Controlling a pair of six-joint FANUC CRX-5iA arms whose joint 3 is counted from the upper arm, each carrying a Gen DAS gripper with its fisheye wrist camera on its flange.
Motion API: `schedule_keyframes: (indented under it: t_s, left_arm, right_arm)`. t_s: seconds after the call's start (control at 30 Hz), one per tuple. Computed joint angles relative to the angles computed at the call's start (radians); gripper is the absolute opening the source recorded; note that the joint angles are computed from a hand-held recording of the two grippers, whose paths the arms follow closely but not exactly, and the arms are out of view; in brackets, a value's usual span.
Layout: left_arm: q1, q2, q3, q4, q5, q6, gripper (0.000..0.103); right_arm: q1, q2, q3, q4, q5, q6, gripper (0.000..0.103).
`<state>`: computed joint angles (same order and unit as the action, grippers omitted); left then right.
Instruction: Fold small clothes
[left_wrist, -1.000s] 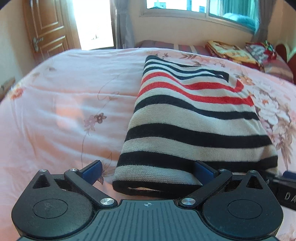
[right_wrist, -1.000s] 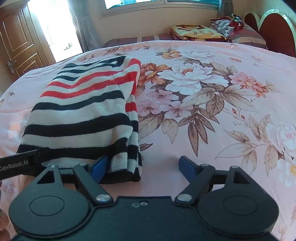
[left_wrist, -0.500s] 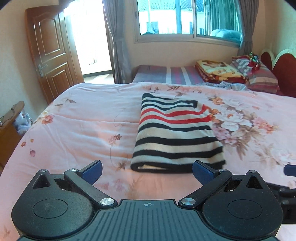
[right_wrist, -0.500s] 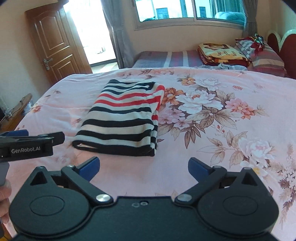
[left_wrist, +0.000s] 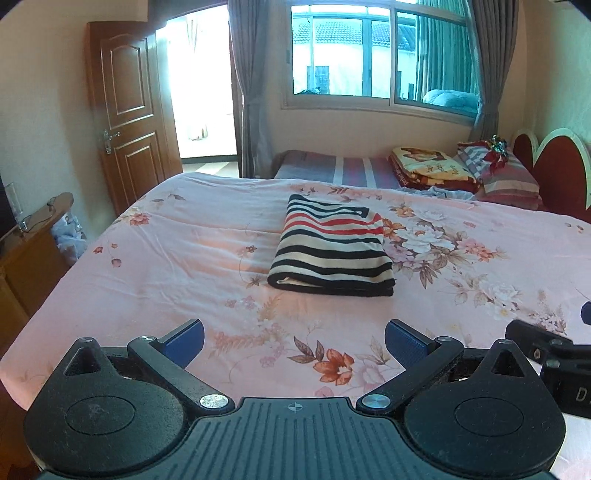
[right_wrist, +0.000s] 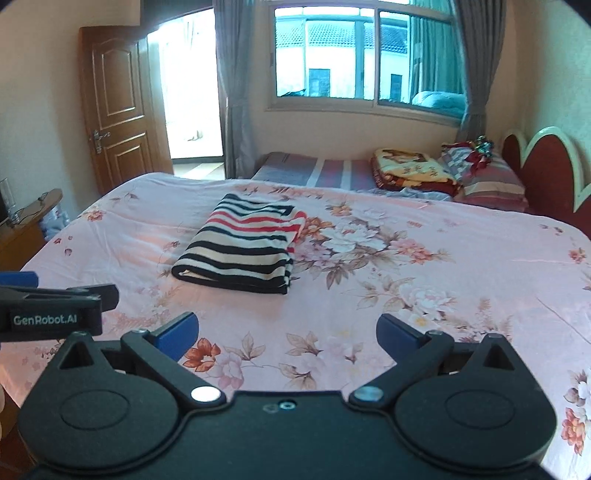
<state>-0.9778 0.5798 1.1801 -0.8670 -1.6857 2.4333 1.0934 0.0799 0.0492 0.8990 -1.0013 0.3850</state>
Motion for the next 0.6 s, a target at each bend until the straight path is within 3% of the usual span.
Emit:
schedule_keyframes:
  t_s: [0.2,0.6]
  left_arm:
    - [-0.064,-0.053,-0.047,-0.054,-0.037,0.046,0.103]
    - [-0.106,-0.079,-0.072,-0.078,-0.042,0.064,0.103]
  right_arm:
    - [0.039,-0.051,-0.070,0.114,-0.046,-0.113,0.102]
    - [0.080,-0.088,-0.115,0.169,-0.071,-0.189,0.102]
